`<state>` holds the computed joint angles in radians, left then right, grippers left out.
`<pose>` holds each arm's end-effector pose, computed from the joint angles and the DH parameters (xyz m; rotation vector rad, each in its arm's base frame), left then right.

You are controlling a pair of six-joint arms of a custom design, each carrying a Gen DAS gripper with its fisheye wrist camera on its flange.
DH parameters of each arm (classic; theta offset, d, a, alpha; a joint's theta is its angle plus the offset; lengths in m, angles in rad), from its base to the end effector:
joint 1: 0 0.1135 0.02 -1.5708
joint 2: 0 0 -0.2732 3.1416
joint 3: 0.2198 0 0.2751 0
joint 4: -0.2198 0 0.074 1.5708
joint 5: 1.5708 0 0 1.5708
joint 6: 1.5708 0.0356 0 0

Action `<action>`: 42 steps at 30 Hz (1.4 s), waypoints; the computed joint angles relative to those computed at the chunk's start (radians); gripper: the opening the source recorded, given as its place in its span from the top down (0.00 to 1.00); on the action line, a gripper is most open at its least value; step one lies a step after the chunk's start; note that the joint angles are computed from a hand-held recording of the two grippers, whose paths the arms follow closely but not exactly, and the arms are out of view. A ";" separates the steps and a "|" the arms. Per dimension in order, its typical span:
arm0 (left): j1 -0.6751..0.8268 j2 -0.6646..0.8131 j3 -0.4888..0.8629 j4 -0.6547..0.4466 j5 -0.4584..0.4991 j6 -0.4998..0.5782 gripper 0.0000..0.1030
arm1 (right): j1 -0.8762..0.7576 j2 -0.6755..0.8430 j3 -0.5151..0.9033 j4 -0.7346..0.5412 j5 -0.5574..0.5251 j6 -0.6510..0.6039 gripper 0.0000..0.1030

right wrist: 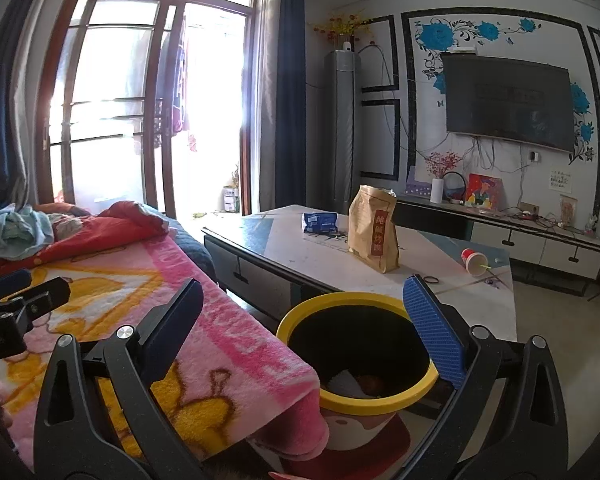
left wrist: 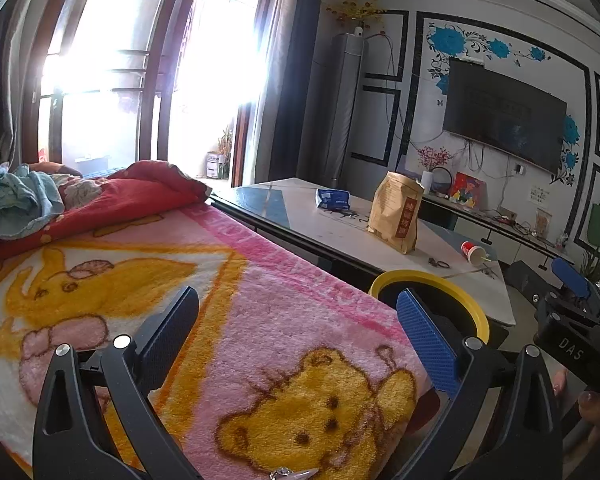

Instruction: Collect trash

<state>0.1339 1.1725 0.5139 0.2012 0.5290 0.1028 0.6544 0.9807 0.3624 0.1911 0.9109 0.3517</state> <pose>0.2571 0.0165 0.2022 0.2990 1.9590 -0.3820 0.1827 0.1047 0.1940 0.2811 1.8109 -0.2078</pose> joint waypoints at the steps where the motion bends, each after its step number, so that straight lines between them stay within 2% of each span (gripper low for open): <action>1: 0.002 0.001 0.002 -0.002 0.002 0.001 0.06 | 0.000 0.000 0.000 0.000 0.000 0.000 0.11; 28: -0.006 0.010 -0.002 0.000 -0.020 0.009 0.06 | 0.000 -0.024 0.001 -0.039 0.005 0.013 0.11; 33: 0.015 0.025 0.014 -0.029 -0.009 0.025 0.06 | -0.004 -0.014 0.026 -0.054 -0.012 0.018 0.11; 35: 0.043 0.035 0.032 -0.064 0.009 0.034 0.06 | -0.005 0.041 0.065 -0.045 -0.051 0.037 0.11; 37: 0.106 0.055 0.066 -0.125 0.044 0.058 0.06 | 0.001 0.114 0.128 -0.036 -0.133 0.045 0.11; 39: 0.216 0.084 0.108 -0.179 0.072 0.101 0.06 | 0.023 0.220 0.208 -0.001 -0.218 0.047 0.11; 42: 0.391 0.176 0.196 -0.216 0.060 0.150 0.06 | 0.079 0.429 0.386 0.019 -0.366 0.039 0.11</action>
